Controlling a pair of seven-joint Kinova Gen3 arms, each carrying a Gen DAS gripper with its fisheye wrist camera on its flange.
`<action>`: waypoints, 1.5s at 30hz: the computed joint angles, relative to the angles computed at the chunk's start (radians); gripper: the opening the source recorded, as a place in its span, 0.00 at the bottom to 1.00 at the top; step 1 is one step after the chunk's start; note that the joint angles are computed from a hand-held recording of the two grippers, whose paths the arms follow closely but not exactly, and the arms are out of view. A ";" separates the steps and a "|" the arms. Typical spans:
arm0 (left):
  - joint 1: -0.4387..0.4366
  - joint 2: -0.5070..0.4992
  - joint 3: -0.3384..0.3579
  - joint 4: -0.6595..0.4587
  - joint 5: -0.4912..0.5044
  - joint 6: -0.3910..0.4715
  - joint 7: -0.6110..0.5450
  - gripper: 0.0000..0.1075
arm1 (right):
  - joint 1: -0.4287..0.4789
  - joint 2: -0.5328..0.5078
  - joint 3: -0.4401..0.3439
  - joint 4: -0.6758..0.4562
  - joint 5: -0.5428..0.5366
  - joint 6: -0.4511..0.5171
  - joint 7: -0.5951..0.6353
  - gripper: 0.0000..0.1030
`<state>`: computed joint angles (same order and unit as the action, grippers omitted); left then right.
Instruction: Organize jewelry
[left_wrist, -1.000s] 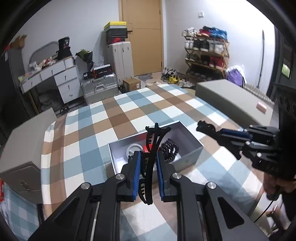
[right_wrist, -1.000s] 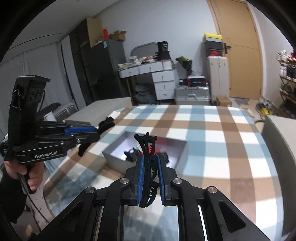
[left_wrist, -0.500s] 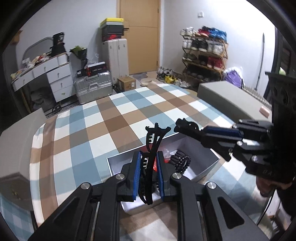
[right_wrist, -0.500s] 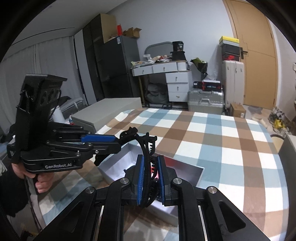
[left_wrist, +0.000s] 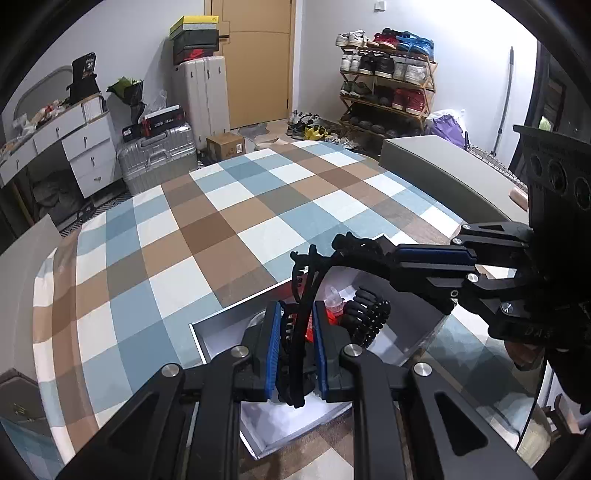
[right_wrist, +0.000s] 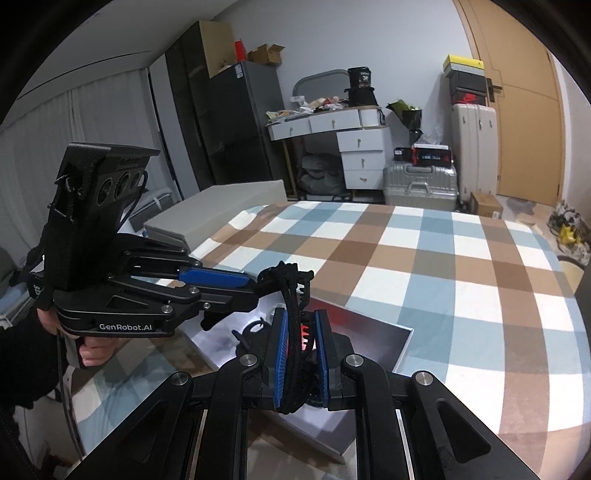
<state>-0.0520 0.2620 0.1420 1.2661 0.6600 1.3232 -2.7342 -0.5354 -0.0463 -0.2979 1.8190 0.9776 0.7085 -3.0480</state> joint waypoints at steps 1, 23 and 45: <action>0.001 0.003 -0.001 -0.002 0.000 0.002 0.006 0.11 | 0.002 0.002 0.002 0.000 -0.003 -0.004 0.000 0.13; 0.020 0.017 0.002 -0.019 -0.061 -0.005 0.128 0.49 | 0.011 -0.006 0.002 0.023 0.000 -0.018 -0.075 0.32; -0.024 -0.190 -0.073 0.261 0.149 -0.282 0.108 0.74 | -0.073 -0.038 -0.119 0.068 0.286 0.213 -0.430 0.93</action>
